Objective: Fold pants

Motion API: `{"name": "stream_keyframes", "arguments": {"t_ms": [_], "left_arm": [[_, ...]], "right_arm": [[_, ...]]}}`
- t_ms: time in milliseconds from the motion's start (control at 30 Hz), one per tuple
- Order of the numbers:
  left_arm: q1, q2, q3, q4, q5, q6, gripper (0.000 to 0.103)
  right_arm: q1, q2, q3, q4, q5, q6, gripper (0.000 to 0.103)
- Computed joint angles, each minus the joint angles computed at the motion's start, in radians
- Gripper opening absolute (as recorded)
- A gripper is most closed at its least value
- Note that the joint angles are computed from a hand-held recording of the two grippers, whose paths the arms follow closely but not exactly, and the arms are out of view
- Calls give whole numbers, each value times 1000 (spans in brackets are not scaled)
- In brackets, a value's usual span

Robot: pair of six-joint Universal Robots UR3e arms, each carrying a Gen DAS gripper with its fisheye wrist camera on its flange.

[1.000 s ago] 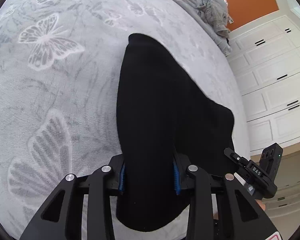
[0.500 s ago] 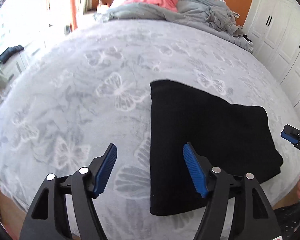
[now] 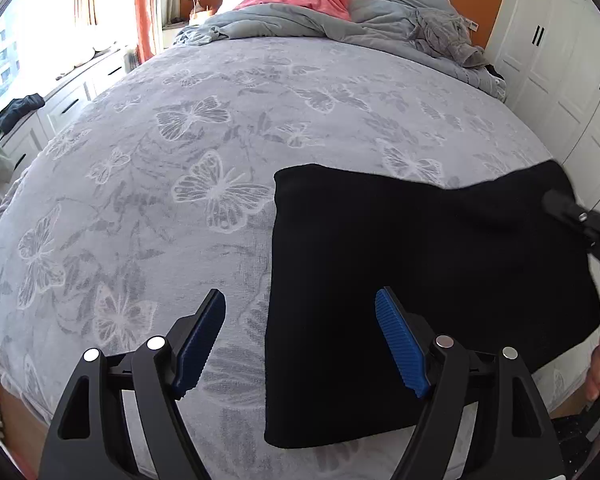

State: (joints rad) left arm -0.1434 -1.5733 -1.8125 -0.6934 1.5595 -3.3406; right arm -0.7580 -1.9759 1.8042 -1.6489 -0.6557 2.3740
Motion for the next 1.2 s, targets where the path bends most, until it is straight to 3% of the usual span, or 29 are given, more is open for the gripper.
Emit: {"name": "stream_keyframes", "arguments": {"t_ms": [67,133,167,233,333,400,500,567,600,633,767,800,833,900,933,967,1067,1133,1200], "left_arm": [[0,-4,-4,6,8,-3,75],[-1,-13,-5,6,21,-2,75],[3,-17,-5,5,18,0,75],[4,-20,-2,-6,18,1,75],[0,-12,-10,1,26,4,75],[-6,-14,-8,4,36,4,75],[-11,-19,-5,5,36,-1,75],[-17,-24,2,2,37,-6,75],[-18,-26,6,0,34,-9,75],[-17,-24,8,-1,26,-11,75],[-19,-10,9,2,8,-22,75],[-23,-11,9,7,7,-21,76],[-28,-17,12,9,11,-18,76],[-40,-36,23,6,22,-13,77],[-45,-46,30,0,23,-10,77],[-50,-57,38,-10,26,-10,77],[-55,-68,46,-22,25,-14,77],[-62,-73,51,-21,30,-10,77],[-69,-79,57,-23,39,-9,77]], "right_arm": [[37,14,29,-145,-98,85,23],[155,165,19,-275,-334,182,24],[183,226,14,-293,-416,234,30],[133,226,17,-223,-359,231,34],[3,119,-15,58,-217,30,66],[-63,76,-38,247,-200,-95,67],[-85,34,12,314,-255,-149,60],[-56,-12,98,225,-283,-114,32],[-35,-46,127,159,-299,-105,27],[-49,-79,124,178,-274,-145,11],[-290,-162,-73,686,-110,-491,11],[-322,-175,-79,721,-114,-516,12],[-322,-177,-43,671,-141,-476,13],[-229,-151,116,380,-261,-304,19],[-214,-142,164,306,-289,-247,20],[-232,-164,170,316,-276,-221,20],[-330,-307,90,454,-148,-326,22],[-291,-276,14,489,-97,-329,22],[-175,-186,-9,411,-89,-249,22]]}}
